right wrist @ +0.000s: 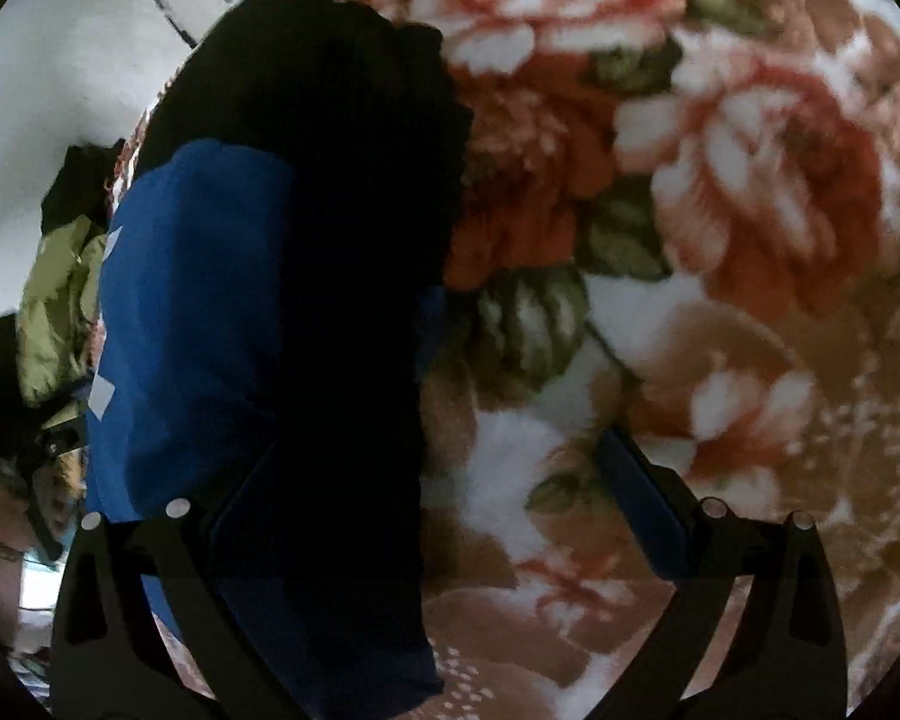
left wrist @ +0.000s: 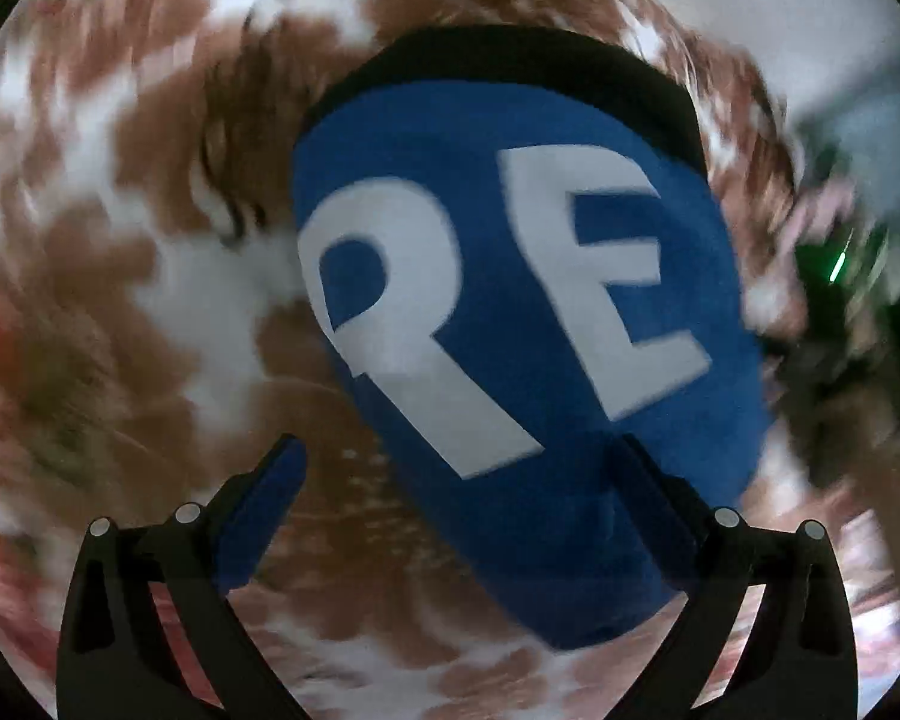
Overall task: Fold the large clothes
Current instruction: 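Grasp the folded jacket with both grippers and lift it off the bedspread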
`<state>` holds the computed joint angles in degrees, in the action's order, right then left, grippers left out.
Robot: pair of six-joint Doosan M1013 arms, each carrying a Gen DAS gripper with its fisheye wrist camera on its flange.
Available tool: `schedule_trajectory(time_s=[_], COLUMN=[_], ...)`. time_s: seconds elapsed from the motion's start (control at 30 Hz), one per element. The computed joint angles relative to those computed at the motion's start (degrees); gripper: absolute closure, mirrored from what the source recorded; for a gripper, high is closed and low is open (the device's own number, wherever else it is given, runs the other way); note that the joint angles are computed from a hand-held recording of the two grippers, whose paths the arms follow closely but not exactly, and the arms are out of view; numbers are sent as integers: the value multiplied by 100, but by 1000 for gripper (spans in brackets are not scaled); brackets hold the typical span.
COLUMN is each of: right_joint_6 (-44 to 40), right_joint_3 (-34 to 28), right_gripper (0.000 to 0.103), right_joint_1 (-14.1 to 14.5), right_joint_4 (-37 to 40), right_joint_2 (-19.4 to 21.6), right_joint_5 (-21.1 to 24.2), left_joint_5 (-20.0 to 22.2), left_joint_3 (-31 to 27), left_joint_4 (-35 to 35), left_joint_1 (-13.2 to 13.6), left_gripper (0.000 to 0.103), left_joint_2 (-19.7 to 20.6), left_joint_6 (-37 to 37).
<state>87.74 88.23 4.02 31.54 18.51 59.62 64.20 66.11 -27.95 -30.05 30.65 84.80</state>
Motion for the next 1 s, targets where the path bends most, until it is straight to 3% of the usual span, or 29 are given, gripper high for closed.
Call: schedule_trajectory(time_s=[0.13, 0.3, 0.53, 0.7, 0.77, 0.83, 0.9, 1.0], right_joint_6=[-318, -479, -481, -543, -733, -722, -689, -582], right_joint_3=[-48, -114, -298, -351, -325, -318, -345, -315], right_gripper=[5, 5, 3, 4, 19, 39, 47, 64], right_joint_1=[-32, -112, -125, -37, -5, 30, 78, 139], right_joint_4=[595, 1190, 1438, 1438, 1669, 1672, 1549, 1528], right_joint_2=[85, 229, 529, 516, 491, 456, 440, 444], right_joint_5=[94, 276, 433, 529, 583, 514, 441, 345], left_joint_5=[-371, -40, -22, -305, -362, -381, -386, -439], left_joint_3=[397, 605, 563, 635, 565, 595, 663, 702], left_joint_4=[-1535, -3205, -3665, -3287, -2972, -3100, -3339, -3246], left_joint_1=[293, 468, 438, 292, 202, 214, 251, 218], left_gripper=[4, 4, 4, 4, 4, 4, 5, 18], left_joint_2=[74, 315, 499, 288, 245, 272, 293, 232], left_joint_6=[116, 748, 1133, 1099, 1086, 1064, 1085, 1171])
